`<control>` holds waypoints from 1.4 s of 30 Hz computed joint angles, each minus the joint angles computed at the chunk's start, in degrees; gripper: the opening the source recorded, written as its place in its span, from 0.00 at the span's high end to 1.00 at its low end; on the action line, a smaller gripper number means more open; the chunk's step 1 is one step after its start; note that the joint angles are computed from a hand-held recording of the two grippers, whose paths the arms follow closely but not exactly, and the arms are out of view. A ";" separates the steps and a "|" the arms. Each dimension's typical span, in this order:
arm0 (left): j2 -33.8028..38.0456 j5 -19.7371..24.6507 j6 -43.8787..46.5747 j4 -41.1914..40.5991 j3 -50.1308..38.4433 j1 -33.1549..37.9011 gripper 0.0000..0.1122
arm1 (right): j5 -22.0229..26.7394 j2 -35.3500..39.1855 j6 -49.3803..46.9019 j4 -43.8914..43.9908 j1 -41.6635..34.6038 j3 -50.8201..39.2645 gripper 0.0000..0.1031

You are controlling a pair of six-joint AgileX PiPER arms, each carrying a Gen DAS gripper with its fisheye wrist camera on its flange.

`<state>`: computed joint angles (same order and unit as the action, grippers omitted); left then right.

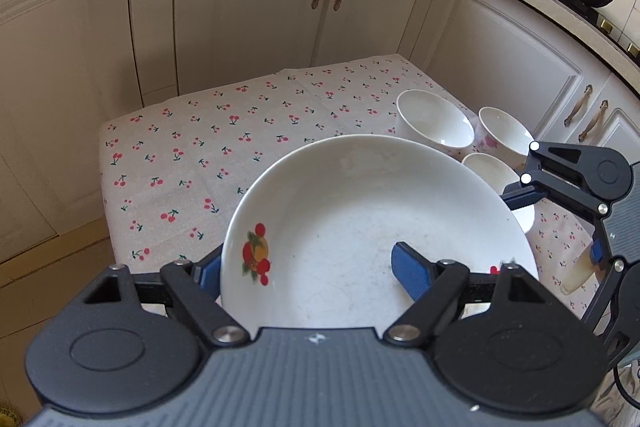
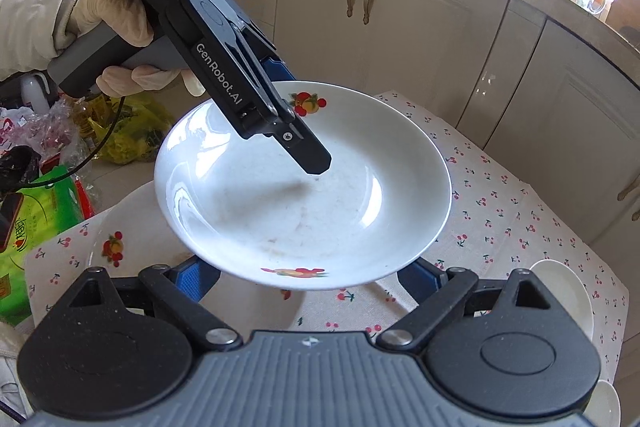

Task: Organize plates and bowls
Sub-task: 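Carry the fruit-decal plate with the left gripper over the stained plate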

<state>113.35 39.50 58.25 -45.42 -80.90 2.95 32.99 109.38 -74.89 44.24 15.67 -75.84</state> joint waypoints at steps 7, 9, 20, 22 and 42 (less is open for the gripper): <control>-7.07 -3.13 5.15 -4.27 11.48 -0.43 0.27 | -2.39 -6.97 -2.11 2.93 1.02 9.98 0.06; -8.53 -3.90 7.15 -6.18 14.51 -0.43 0.27 | -3.03 -8.34 -2.26 3.45 1.42 12.15 0.06; -12.80 -6.29 14.70 -13.11 24.60 -0.94 0.27 | -6.33 -14.59 -5.19 7.48 2.62 22.73 0.06; -13.15 -6.65 15.83 -14.32 25.81 -1.06 0.27 | -6.67 -14.77 -4.25 6.69 2.90 22.84 0.06; -10.88 -7.57 18.79 -16.31 28.37 -0.98 0.27 | -6.18 -12.89 3.00 0.89 4.22 21.64 0.06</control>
<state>102.47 31.93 77.04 -61.73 -52.53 1.98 26.81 96.49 -71.90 45.13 19.89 -54.20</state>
